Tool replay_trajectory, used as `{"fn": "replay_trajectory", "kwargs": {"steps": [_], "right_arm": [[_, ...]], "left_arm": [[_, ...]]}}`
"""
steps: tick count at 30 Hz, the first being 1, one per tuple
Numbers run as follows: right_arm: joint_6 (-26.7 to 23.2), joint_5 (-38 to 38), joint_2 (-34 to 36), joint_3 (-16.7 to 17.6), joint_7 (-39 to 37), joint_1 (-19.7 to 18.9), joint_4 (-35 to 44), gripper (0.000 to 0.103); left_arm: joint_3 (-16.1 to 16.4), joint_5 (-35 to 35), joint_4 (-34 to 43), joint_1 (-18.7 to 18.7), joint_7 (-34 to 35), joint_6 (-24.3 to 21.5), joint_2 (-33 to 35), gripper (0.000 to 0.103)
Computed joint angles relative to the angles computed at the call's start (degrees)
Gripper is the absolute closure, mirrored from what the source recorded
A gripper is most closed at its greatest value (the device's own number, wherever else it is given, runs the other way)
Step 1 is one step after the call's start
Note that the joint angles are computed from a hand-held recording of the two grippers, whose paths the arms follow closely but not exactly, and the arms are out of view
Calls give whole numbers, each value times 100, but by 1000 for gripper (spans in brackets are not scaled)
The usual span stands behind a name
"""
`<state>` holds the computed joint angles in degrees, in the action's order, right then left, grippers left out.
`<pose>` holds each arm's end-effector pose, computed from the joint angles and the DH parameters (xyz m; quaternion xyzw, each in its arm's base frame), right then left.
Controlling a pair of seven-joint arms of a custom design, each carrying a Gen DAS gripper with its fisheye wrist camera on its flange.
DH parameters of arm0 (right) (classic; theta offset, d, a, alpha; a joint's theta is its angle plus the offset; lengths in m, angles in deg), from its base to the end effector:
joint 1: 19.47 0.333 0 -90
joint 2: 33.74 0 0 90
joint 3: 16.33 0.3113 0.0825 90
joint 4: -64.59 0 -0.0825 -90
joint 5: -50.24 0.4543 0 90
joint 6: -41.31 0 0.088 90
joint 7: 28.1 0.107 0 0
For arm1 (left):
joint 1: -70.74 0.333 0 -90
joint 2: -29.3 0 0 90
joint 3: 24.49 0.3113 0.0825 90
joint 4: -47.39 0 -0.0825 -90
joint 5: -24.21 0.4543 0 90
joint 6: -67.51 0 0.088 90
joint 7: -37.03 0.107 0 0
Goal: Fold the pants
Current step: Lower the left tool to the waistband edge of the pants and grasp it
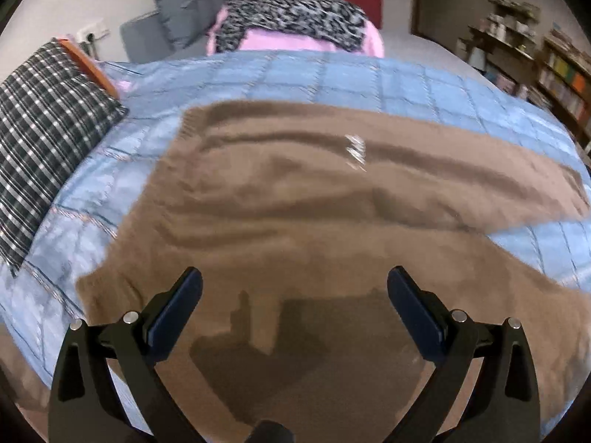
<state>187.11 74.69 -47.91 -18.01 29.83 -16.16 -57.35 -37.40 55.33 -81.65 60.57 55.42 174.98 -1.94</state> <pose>0.5964 0.0106 0.5637 -0.7541 0.5481 -0.1899 0.3081 0.4506 -0.1639 0.5796 -0.8658 0.3806 -0.0801 0.3148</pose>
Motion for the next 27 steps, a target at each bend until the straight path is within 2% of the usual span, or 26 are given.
{"fn": "replay_trajectory", "kwargs": {"steps": [5,15,20,27], "right_arm": [[-53,-38,196,53,90,55,187,5],[-150,-225,610,132,270,182,610,5],[-227,-376,791,170,402,249,752,5],[-296,-519,1004,197,449,354,958,5]], "left_arm": [[199,256,-31,281,112,155,-62,2],[705,400,-161,1045,361,918,-72,2],[978,299,47,1435,767,1168,341,2],[1178,156,289,1879,1067,1465,913,2]]}}
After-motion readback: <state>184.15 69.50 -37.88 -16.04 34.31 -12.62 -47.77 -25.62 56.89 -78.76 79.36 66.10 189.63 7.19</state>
